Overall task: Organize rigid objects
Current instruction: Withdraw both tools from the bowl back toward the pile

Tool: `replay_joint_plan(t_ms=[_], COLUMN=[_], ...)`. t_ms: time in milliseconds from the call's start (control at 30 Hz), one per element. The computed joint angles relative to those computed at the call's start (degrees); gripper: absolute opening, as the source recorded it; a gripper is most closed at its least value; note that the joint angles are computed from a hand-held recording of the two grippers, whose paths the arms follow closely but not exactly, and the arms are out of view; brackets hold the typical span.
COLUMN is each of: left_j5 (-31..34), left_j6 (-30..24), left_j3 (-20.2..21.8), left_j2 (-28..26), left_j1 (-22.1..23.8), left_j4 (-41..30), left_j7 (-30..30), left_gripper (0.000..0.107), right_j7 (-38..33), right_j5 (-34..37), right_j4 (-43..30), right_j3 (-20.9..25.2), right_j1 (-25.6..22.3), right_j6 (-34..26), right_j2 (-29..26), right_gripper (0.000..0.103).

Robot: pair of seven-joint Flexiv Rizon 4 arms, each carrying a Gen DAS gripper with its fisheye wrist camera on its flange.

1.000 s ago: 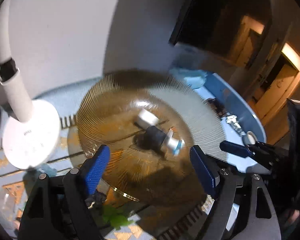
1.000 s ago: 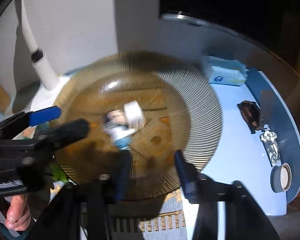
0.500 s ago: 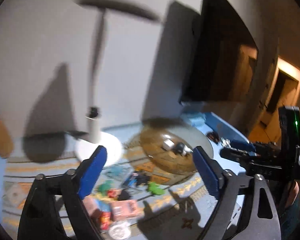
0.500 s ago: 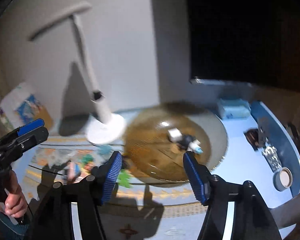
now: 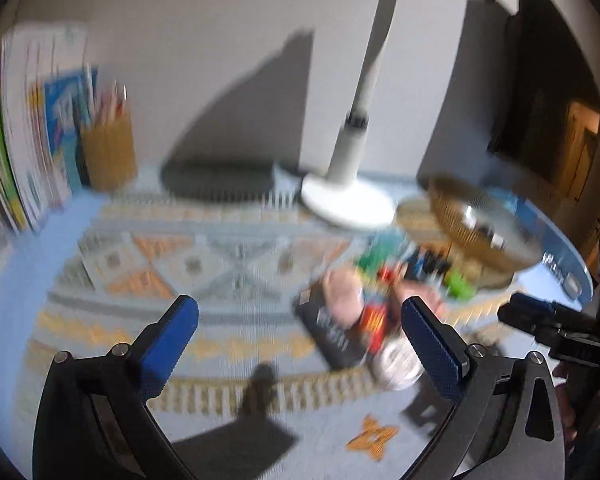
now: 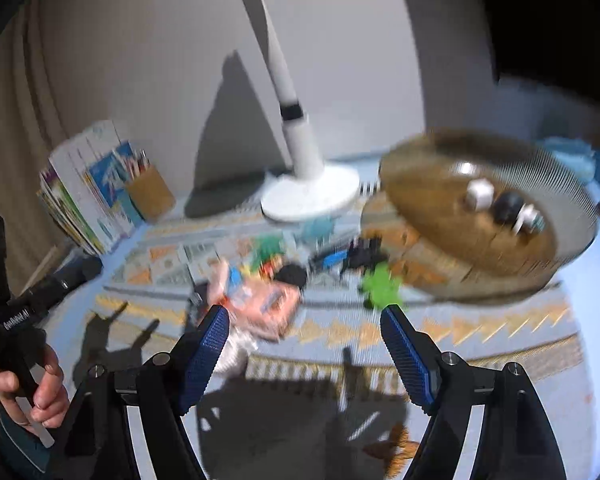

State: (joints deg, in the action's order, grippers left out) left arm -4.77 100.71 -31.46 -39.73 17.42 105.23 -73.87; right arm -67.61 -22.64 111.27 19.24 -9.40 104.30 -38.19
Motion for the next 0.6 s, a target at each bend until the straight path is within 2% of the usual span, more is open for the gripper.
replay_joint_plan(t_ms=[133,200,267,300,367,400,600], left_j5=[-2.65,-2.29,-3.36,-4.41,-5.72,-6.18,-6.34], left_j6=[-1.85,-1.32,-2.56,-5.29,-8.64,-10.54,-18.09], left_j3=[7.68,8.58,12.70,16.43,19.68,21.81,27.77], left_j2=[-0.78,-0.88,-0.15,0.10,-0.07,-0.17,-1.21], left_j1=[-6.27,-7.29,-10.66,-13.78,-16.59,-18.43,-23.56], left_j4=[-0.97,-1.35,-1.90,-3.11,-4.70,-5.66,-9.77], left_j7=[-0.47,-0.25,-0.64,-0.98,-0.66,-0.75,0.22], left_gripper=[0.101,0.101,0.101,0.101,0.101,0.101,0.101], right_j7=[-0.22,-0.07,0.08,0.36,0.29,0.21,-0.20], right_j5=[1.89,1.77,2.29,2.21,2.22,2.46,3.71], right_j4=[-0.23,-1.21,-1.59,-2.02,-2.54,-2.62,-2.25], right_j3=[-4.67,-2.03,-1.00,0.25,2.11,2.32,1.22], right_j1=[3.90,1.47,0.17,-1.03,-2.64,-2.75,-1.61], right_j6=[-0.85,-1.85,-1.47,-2.25,-3.13,-3.15,-2.98], right_j2=[-0.91,-1.93,-2.46,-2.93,-3.49,-3.48,-2.86], right_gripper=[0.077,0.077,0.077,0.077,0.077,0.077,0.077])
